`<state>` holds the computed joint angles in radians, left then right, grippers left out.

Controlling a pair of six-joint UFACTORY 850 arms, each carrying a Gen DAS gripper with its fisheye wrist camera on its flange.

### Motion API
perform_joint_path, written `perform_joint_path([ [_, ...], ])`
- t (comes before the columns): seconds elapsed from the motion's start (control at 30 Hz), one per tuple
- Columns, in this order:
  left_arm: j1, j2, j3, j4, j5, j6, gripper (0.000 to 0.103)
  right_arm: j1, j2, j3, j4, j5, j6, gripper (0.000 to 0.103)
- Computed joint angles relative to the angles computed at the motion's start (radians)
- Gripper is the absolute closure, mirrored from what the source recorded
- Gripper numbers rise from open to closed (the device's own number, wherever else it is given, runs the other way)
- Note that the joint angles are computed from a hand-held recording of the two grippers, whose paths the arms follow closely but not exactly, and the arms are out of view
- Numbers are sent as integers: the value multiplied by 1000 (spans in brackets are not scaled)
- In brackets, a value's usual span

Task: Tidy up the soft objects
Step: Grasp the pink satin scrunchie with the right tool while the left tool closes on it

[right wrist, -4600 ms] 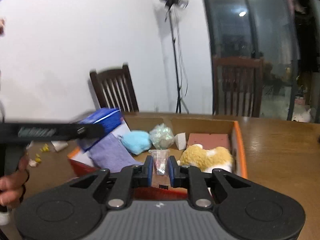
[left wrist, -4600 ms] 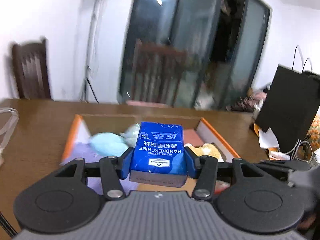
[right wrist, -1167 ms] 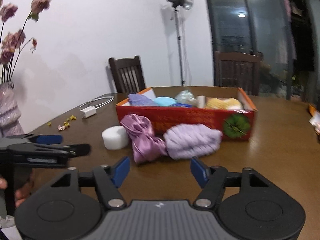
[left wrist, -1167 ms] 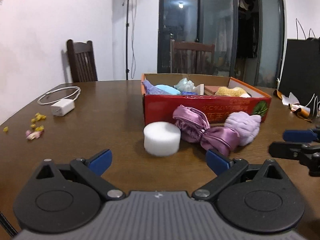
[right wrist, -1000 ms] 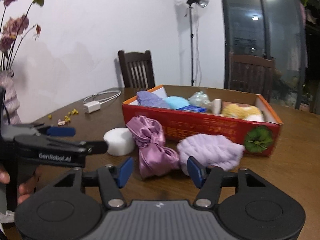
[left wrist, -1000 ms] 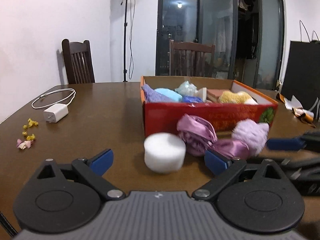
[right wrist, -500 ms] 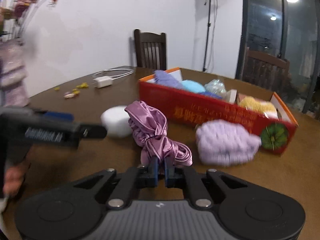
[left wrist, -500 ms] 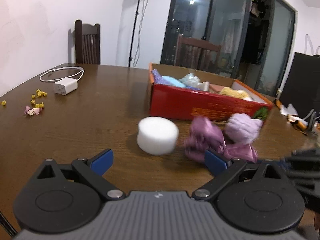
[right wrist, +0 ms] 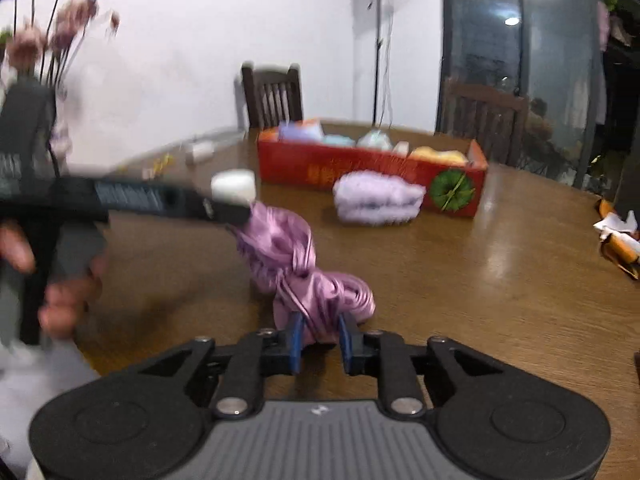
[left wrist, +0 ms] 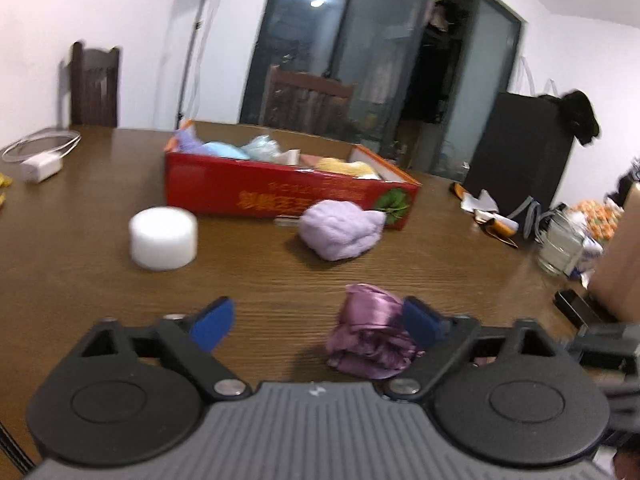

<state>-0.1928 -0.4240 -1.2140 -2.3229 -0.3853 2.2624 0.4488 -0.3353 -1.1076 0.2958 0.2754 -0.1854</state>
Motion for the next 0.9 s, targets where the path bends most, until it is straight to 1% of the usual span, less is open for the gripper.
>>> perform_joint_path([
  [0.03,-1,-6,-10,48,5,-45,29,-5,14,15,-52,32,74,74],
  [0.07,1,-14,-18,90,-2,-97,32,-13,21,23,-98,57,138,70],
  [0.1,7,-21,-24,128,-17,-147,33,-19,26,28,-118,84,182,69],
  [0.13,11,-28,-33,171,-23,-202,38,-24,24,28,-126,102,213,68],
  [0.17,13,-34,-39,204,-26,-241,44,-30,16,18,-134,102,240,68],
  [0.23,22,-40,-43,261,-41,-302,50,-35,-13,-17,-98,72,248,67],
  [0.27,26,-41,-42,291,-47,-332,55,-36,-28,-30,-97,67,264,67],
  [0.3,29,-38,-36,317,-59,-351,59,-38,-38,-36,-124,64,302,67],
  [0.33,32,-34,-29,334,-73,-355,64,-40,-51,-48,-164,51,357,67],
  [0.37,28,-27,-17,328,-73,-339,65,-40,-62,-55,-188,50,391,66],
  [0.4,25,-19,-7,330,-73,-324,65,-33,-66,-53,-174,51,383,65],
  [0.43,23,-12,1,335,-75,-315,64,-28,-72,-57,-125,50,333,65],
  [0.47,24,-4,7,328,-83,-308,55,-24,-78,-58,-88,53,293,64],
  [0.5,29,3,14,307,-99,-300,49,-25,-84,-62,-91,50,290,64],
  [0.53,33,4,16,277,-120,-281,39,-25,-84,-61,-98,45,289,64],
  [0.57,38,4,18,235,-142,-252,36,-24,-83,-58,-107,44,278,65],
  [0.6,40,3,18,199,-150,-224,35,-24,-85,-61,-109,37,248,65],
  [0.63,37,-1,13,171,-141,-195,35,-22,-82,-58,-105,32,213,65],
  [0.7,20,-14,4,102,-92,-102,37,-17,-76,-51,-84,32,143,66],
  [0.73,13,-20,4,84,-77,-67,44,-16,-74,-49,-77,33,128,66],
  [0.77,11,-26,6,99,-79,-63,54,-15,-73,-48,-71,31,116,65],
  [0.8,11,-28,11,118,-88,-71,58,-15,-71,-47,-64,29,104,64],
  [0.83,11,-23,21,99,-101,-44,62,-14,-70,-50,-53,23,94,65],
  [0.87,14,-16,32,82,-120,-21,63,-13,-67,-52,-23,19,69,63],
  [0.9,19,-14,38,94,-136,-31,63,-10,-64,-53,-1,23,52,63],
])
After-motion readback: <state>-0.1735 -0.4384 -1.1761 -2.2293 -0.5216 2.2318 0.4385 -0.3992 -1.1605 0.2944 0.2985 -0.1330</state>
